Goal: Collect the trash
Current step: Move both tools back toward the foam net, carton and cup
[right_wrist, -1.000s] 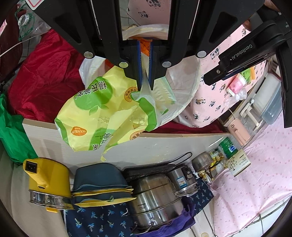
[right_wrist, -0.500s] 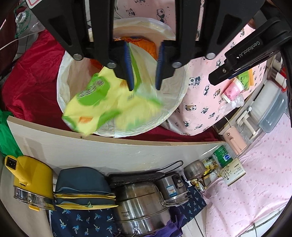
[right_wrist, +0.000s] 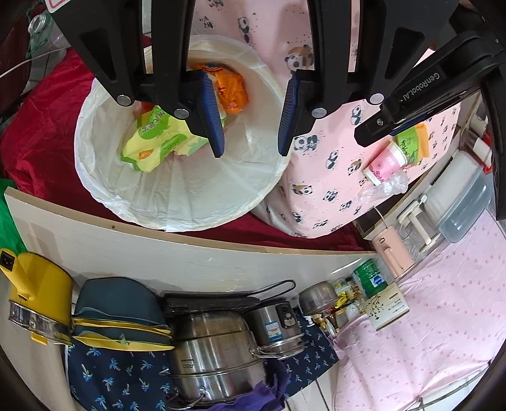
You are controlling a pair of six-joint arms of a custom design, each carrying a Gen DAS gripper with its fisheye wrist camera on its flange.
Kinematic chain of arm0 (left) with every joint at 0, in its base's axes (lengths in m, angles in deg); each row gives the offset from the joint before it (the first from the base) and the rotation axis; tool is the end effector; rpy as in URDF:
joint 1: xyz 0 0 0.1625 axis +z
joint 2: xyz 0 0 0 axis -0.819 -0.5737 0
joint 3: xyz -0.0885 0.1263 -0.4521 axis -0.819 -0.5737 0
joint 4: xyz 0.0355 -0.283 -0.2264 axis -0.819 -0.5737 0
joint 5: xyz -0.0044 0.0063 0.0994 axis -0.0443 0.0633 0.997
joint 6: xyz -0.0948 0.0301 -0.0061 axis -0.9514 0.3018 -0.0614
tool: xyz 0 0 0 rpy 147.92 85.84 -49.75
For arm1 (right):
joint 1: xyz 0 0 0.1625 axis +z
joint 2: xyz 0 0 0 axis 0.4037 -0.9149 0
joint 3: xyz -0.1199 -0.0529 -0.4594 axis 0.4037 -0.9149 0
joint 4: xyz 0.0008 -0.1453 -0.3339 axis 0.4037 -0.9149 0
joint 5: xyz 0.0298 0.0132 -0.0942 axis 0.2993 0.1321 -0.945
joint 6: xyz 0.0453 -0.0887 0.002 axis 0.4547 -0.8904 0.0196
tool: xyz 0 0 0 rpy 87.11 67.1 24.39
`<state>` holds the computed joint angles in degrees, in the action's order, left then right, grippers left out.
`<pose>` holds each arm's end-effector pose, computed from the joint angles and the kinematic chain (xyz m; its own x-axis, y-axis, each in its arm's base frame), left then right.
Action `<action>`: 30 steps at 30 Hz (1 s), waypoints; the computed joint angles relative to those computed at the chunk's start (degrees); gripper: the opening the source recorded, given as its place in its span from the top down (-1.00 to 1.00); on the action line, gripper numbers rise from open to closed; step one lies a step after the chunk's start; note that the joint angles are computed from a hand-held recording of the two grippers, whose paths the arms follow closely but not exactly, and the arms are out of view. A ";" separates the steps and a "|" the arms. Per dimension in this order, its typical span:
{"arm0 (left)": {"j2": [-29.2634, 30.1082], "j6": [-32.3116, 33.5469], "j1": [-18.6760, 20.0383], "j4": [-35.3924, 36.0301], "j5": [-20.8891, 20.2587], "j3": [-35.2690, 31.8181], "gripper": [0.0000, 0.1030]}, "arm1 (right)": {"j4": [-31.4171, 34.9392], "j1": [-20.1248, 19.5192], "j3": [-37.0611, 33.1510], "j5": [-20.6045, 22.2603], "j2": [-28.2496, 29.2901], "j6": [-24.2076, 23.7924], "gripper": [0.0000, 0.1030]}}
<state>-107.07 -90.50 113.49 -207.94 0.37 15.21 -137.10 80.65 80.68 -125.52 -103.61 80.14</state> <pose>-0.2238 -0.7369 0.1694 -0.8196 0.1771 -0.5448 0.4582 0.7735 -0.4379 0.2486 -0.6815 0.1416 -0.8535 0.2126 0.4758 -0.2486 0.6363 -0.7303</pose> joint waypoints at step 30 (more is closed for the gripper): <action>-8.66 -2.58 7.42 -1.94 5.79 2.74 -0.11 | 17.11 6.11 -20.45 1.95 12.81 -3.22 0.19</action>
<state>-115.73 -93.08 120.91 -209.88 6.17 17.95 -119.99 86.76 60.23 -123.58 -90.79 76.92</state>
